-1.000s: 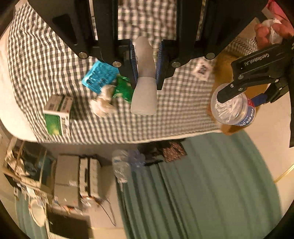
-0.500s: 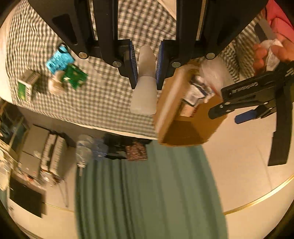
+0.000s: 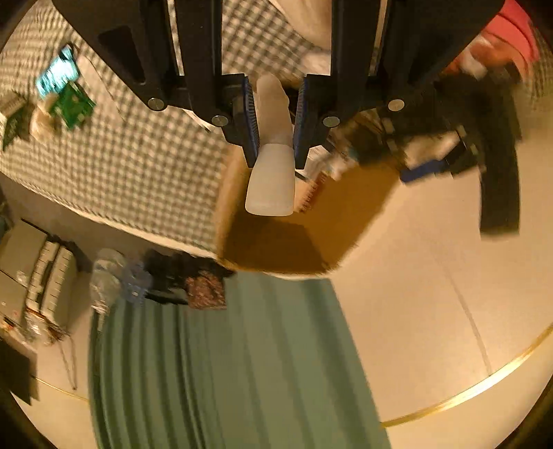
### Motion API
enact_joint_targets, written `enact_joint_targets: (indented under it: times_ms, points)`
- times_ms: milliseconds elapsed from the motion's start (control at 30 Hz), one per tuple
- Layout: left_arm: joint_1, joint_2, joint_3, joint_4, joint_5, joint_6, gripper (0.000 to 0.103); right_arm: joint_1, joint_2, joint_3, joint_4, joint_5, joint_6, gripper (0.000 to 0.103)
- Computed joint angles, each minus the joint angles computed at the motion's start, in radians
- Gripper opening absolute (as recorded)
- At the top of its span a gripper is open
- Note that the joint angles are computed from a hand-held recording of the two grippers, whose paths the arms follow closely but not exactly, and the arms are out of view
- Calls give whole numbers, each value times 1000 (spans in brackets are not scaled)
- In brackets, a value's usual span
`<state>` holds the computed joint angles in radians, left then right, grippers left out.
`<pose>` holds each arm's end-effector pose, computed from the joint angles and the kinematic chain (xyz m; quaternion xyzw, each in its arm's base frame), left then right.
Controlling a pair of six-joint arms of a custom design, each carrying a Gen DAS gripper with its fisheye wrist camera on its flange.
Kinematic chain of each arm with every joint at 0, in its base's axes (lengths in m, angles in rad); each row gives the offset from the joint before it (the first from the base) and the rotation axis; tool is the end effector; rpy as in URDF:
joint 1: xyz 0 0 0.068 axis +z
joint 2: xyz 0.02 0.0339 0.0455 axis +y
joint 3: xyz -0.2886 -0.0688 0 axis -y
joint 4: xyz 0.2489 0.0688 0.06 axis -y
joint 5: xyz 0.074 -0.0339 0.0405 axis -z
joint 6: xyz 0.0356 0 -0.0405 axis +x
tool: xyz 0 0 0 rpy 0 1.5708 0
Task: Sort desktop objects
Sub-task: 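Carry both items to the box and open the right tool, dropping the white tube, then hold the clear container over the box with the left tool while the right tool grasps the bead bracelet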
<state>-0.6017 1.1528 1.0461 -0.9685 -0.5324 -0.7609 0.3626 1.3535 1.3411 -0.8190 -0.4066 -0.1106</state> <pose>0.1805 -0.1020 0.3183 -0.1387 0.9272 0.0491 0.3444 0.2561 0.1122 0.3734 -0.2850 0.8707 0.2312 0.3274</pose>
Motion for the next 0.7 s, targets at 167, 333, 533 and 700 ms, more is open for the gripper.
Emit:
enact_joint_targets:
  times_ms: [167,333,533,700]
  points:
    - [-23,-8,-13,-56,6,-64,99,93,83,63,63,51,92,81]
    - [-113,-27,-72,-72,37,-170,99,88,56,26,93,105,143,90]
    - [-210,8,-186,35,135,-239,99,7,-13,-24,64,95,109,90]
    - [-213,91,-237,114,171,-236,99,-126,-62,-81,47,70,38,90]
